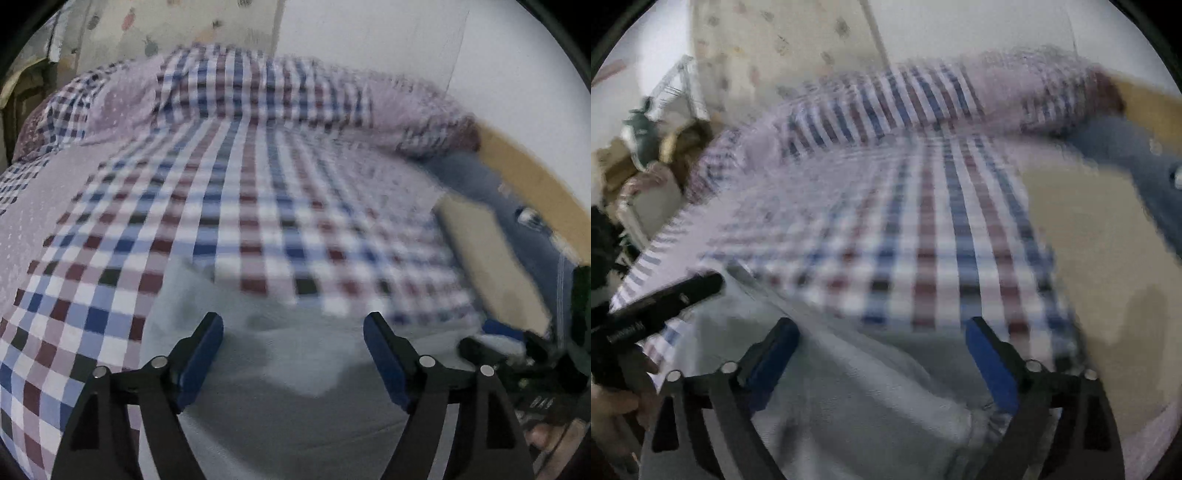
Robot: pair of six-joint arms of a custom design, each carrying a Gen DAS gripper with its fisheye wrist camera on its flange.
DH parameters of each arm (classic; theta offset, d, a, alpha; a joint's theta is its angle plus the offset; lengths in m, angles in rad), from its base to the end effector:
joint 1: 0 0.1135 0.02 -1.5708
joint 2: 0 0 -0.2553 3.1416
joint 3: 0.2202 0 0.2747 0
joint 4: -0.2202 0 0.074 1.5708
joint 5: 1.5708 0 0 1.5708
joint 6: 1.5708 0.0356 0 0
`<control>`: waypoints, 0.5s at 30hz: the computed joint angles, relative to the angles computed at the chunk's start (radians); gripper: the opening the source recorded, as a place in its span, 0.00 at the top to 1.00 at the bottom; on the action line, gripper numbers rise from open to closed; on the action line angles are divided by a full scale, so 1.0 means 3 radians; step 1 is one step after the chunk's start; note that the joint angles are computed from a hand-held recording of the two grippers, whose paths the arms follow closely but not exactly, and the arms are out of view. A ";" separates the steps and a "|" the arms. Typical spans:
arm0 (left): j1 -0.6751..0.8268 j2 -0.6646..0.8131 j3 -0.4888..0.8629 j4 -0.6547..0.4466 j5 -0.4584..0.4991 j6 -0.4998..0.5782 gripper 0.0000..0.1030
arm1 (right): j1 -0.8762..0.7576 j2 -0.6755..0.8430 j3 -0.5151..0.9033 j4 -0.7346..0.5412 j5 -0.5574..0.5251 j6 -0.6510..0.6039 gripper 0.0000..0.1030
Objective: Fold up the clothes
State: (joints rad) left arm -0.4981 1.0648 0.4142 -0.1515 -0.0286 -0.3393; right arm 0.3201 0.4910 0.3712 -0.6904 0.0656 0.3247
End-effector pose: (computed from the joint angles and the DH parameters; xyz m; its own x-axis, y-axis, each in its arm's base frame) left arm 0.1956 -0.1052 0.1434 -0.7486 0.0284 -0.6624 0.2237 0.9513 -0.2120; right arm 0.1371 0.0430 0.1821 -0.7382 0.0907 -0.6685 -0.0375 0.9839 0.1749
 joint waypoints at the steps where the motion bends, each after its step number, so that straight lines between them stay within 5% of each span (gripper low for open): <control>1: -0.0008 0.0096 -0.0029 0.0085 -0.0016 -0.0006 0.20 | -0.0156 0.0128 -0.0068 0.0089 -0.0124 -0.0029 0.03; 7: 0.0165 0.0394 -0.0241 0.0633 0.0194 0.0003 0.17 | -0.0450 0.0665 -0.0204 0.0543 -0.0370 -0.0161 0.01; 15: 0.0061 0.0684 -0.0228 0.0876 -0.0012 0.0029 0.14 | -0.0088 0.1288 -0.0186 0.0888 0.0091 -0.0030 0.00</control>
